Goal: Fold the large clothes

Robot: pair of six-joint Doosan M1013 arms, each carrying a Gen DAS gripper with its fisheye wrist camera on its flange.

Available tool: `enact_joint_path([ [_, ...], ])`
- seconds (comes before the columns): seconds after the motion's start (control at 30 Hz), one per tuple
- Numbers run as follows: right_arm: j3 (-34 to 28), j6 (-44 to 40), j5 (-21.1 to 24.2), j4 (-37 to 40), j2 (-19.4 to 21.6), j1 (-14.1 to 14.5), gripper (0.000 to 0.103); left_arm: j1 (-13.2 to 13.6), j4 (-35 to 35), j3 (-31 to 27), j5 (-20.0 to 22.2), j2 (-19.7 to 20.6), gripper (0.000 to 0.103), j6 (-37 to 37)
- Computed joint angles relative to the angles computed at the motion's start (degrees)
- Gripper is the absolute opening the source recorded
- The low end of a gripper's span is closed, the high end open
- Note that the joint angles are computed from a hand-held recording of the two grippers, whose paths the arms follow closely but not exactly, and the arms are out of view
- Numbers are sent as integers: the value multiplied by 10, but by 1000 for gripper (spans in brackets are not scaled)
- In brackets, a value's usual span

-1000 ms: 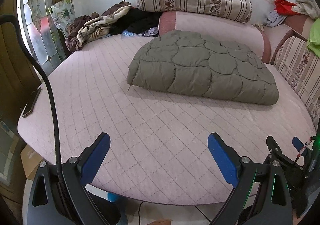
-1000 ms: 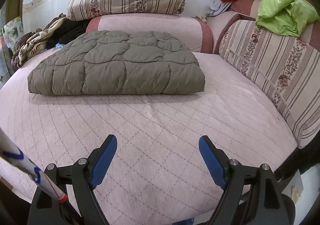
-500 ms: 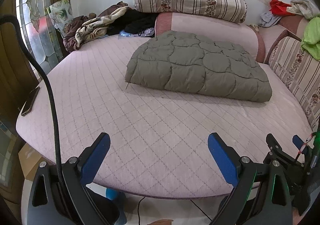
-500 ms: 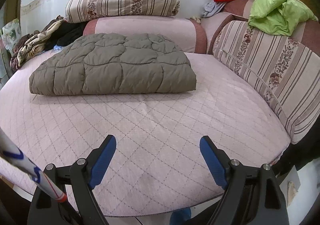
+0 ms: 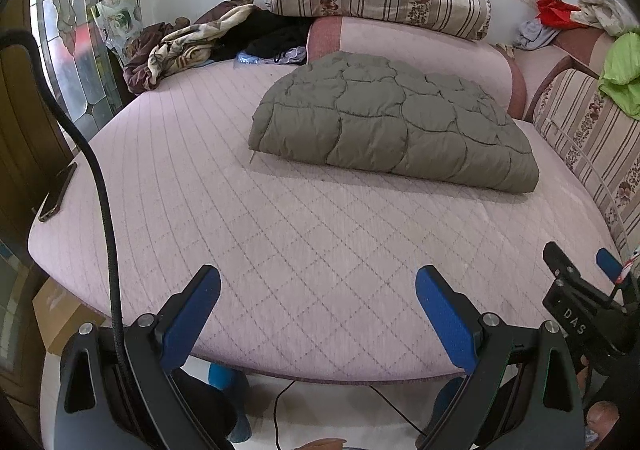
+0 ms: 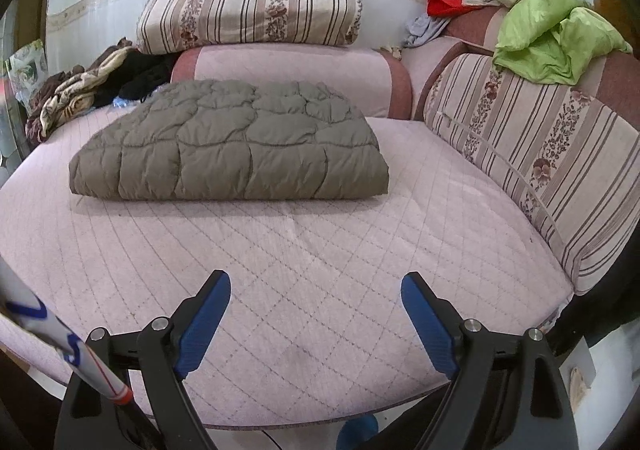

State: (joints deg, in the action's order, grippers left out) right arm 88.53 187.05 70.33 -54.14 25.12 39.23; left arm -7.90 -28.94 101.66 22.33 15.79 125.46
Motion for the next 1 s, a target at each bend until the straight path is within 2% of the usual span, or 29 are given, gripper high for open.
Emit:
enact_joint_path([
  [0.3,0,2,1,0,2,-1,92,-3,13,5,-13,-2,98,-16],
  [0.67,-2,-21,-1,27,6,-7,92,-5,21,-1,9,5,98,-13],
  [1.0,-2,-32,-1,38,9,-11,92,-9,50,-9,30,13,98,-39],
])
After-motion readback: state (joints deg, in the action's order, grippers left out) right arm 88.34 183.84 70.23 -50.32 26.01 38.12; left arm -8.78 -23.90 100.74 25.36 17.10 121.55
